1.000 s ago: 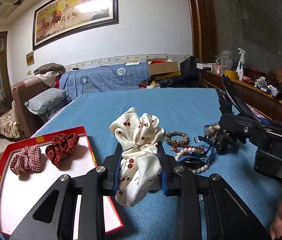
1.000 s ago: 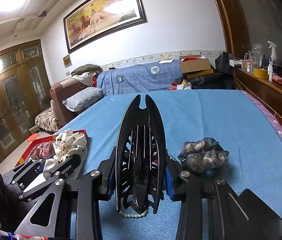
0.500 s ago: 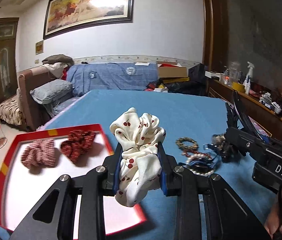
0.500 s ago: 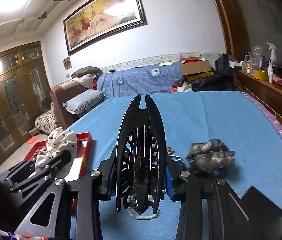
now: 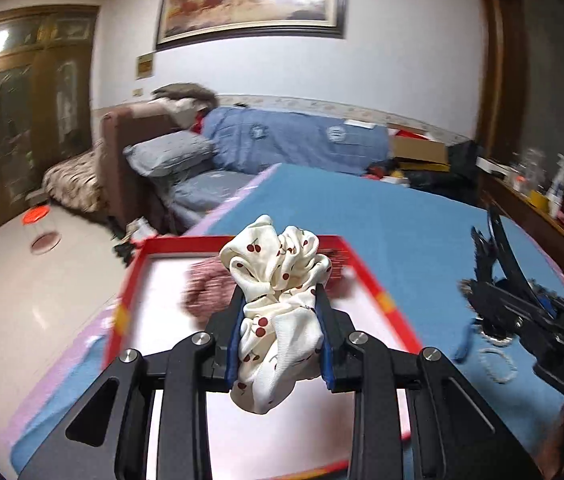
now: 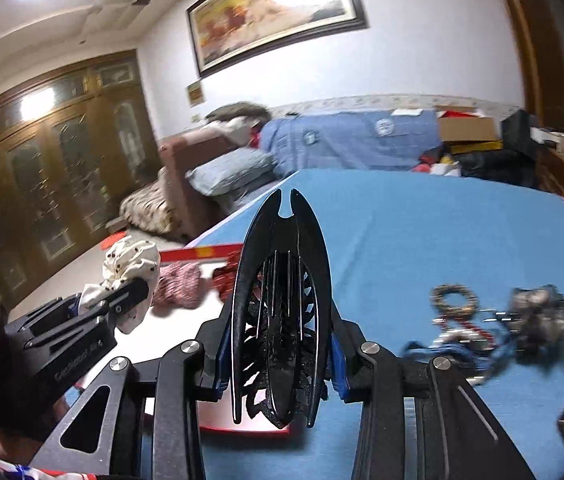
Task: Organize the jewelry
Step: 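Carry the white scrunchie and claw clip over the red box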
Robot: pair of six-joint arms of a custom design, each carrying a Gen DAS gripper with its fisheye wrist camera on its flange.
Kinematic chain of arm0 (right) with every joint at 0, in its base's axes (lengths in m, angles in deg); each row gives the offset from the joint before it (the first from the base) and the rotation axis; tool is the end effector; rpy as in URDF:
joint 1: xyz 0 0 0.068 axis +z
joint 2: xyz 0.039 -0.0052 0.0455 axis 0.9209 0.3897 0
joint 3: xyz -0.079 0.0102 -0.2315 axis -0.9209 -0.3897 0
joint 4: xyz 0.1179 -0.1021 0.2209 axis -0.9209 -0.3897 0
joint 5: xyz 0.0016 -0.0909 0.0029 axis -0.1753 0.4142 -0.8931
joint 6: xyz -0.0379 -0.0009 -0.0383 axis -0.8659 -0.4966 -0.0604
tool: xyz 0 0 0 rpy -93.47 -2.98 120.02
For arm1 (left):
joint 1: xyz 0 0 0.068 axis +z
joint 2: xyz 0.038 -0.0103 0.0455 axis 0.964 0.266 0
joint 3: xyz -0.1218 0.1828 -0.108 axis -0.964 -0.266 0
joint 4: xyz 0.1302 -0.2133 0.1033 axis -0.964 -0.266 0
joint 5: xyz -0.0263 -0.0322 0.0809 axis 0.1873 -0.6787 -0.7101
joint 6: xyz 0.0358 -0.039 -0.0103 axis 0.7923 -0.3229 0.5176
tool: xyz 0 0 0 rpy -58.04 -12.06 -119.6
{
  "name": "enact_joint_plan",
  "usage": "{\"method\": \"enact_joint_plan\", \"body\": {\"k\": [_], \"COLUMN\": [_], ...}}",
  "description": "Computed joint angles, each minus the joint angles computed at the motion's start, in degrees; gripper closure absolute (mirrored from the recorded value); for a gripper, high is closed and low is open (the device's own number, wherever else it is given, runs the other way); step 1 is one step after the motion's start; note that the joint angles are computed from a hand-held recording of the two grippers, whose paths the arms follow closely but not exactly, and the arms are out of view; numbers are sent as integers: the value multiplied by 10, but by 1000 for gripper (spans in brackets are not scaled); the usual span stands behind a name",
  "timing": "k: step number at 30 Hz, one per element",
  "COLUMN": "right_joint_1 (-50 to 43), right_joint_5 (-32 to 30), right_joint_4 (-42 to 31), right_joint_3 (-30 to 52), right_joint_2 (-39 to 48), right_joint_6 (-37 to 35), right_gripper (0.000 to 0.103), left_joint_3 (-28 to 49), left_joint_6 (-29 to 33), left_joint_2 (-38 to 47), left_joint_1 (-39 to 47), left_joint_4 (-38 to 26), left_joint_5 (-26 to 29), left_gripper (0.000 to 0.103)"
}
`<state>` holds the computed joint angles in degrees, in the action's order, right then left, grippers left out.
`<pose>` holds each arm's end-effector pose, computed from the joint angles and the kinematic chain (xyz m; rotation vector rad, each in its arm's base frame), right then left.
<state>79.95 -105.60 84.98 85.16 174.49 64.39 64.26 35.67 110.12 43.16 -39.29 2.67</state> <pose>0.3397 0.0921 0.1554 -0.5151 2.0466 0.5422 0.2756 -0.1416 0.1804 -0.4035 2.0528 0.1109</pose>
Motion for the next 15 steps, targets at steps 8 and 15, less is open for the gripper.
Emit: {"method": "enact_joint_plan", "body": {"k": [8,15], "right_joint_1": [80,121], "right_joint_5": [36,53], "right_joint_4": [-79,-204], "right_joint_3": [124,285], "right_joint_2": [109,229], "right_joint_6": [-3,10], "right_gripper": [60,60], "left_joint_3": [-24,-1], "left_joint_6": [-16,-19], "left_joint_2": [-16,26], "left_joint_1": [93,137], "left_joint_4": [-37,-50], "left_joint_5": [85,149], "left_gripper": [74,74]}}
